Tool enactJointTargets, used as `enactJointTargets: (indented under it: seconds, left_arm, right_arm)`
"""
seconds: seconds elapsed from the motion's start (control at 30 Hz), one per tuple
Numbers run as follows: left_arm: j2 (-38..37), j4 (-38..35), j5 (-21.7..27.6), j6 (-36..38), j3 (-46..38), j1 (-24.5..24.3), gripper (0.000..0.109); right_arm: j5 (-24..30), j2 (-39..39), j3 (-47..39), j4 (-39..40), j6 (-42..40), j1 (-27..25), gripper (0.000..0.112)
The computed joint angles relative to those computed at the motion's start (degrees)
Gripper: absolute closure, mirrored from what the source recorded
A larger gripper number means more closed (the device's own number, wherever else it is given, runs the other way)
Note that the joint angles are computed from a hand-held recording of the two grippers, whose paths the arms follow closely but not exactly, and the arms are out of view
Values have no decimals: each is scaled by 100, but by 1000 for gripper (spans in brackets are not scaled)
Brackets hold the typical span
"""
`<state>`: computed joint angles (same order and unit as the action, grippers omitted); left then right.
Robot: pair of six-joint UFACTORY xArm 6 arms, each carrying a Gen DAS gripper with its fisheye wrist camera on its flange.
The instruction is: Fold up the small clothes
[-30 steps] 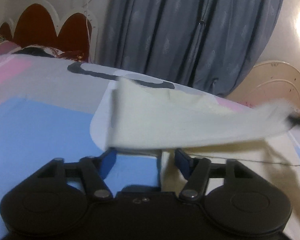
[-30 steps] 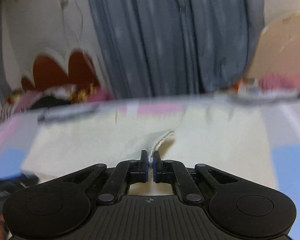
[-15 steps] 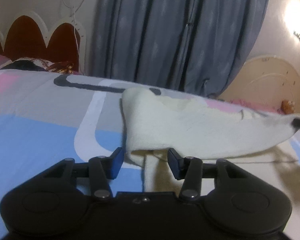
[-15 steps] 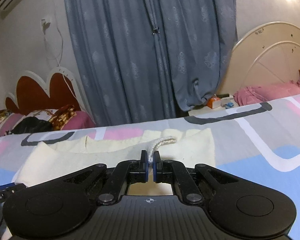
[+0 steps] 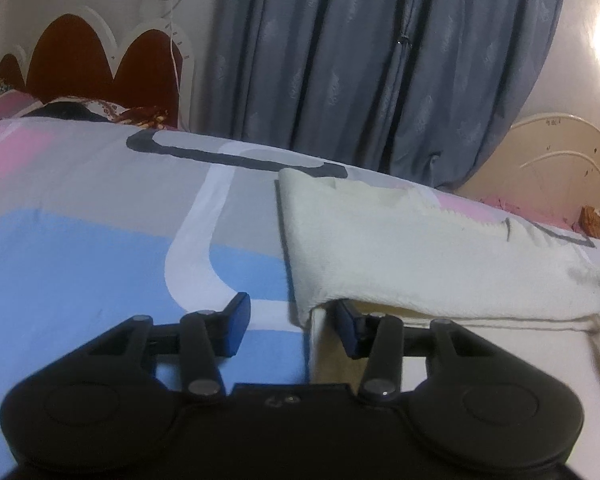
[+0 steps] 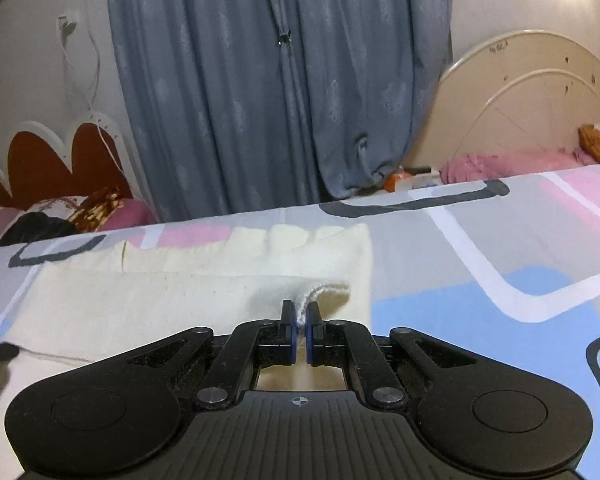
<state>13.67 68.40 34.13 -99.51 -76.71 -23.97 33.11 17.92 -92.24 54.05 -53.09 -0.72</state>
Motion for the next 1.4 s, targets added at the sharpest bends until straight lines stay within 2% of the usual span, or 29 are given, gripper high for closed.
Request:
enactJointTargets:
  seconds: [0.13, 0.37, 0.43, 0.47, 0.5, 0.53, 0.57, 0.6, 0.63, 0.77, 0.83, 0.93, 0.97, 1.03, 1.07, 1.13, 1.2, 1.27, 1.33, 1.37, 1.4]
  left_arm:
    - [16, -29, -4, 60, -8, 10, 63]
    - [9, -118, 60, 312, -9, -11, 60]
    - [-43, -336, -8, 674, 21, -7, 50]
    - [-154, -376, 63, 790, 97, -48, 49]
    - [-305, -177, 170, 666, 212, -105, 48]
    - [-522, 262, 227, 336, 367, -194, 42]
    - [-601, 642, 228, 126, 388, -256, 38]
    - [-556, 783, 182, 156, 281, -286, 33]
    - [-393, 773, 41, 353, 61, -277, 33]
    - [573, -165, -536, 1425, -947, -119, 33]
    - [699, -675, -619, 1855, -886, -10, 35]
    - [335, -447, -463, 1751, -487, 17, 35]
    - [279, -219, -471, 1481, -443, 38, 35]
    - [385, 121, -730, 1156, -631, 131, 34]
    - [558, 39, -759, 1287, -888, 145, 34]
    - [1050, -323, -886, 1873, -1590, 199, 32]
    - [1545, -869, -875, 2490, -2241, 277, 32]
    - [1933, -1264, -777, 2795, -2722, 392, 32]
    - [2148, -1738, -605, 3092, -2908, 514, 33]
    - [2098, -1728, -741, 2926, -2745, 619, 33]
    - [1909, -1540, -1105, 2575, -2422, 723, 33]
  right_arm:
    - [-48, -110, 98, 304, -249, -48, 109]
    - [154, 39, 55, -202, 104, -109, 109]
    - [174, 23, 128, -476, 177, -101, 109]
    - [176, 14, 150, -594, 187, -105, 109]
    - [-55, -60, 264, -602, 157, -82, 109]
    - [-385, -177, 423, -575, 116, -51, 106]
    - [-496, -289, 509, -308, -122, -66, 100]
    - [-366, -348, 489, 108, -378, -103, 99]
    - [3, -331, 369, 309, -394, -143, 99]
    - [758, -192, 251, 33, -462, 136, 100]
    - [494, -177, 421, -170, -617, 265, 100]
    - [-383, -49, 450, -428, 79, 154, 100]
    - [-476, 7, 377, -396, 90, 101, 100]
    - [-489, 81, 239, 20, -219, 109, 100]
    - [-400, 159, 106, 219, -295, 156, 100]
    - [-100, 390, -247, 252, -131, 307, 100]
    - [-32, 567, -483, 343, -341, 500, 100]
    - [109, 843, -838, 364, -338, 677, 100]
    - [203, 1101, -1129, 211, -274, 814, 100]
    - [177, 1213, -1229, 44, -219, 863, 100]
    - [107, 1311, -1293, -31, -220, 879, 100]
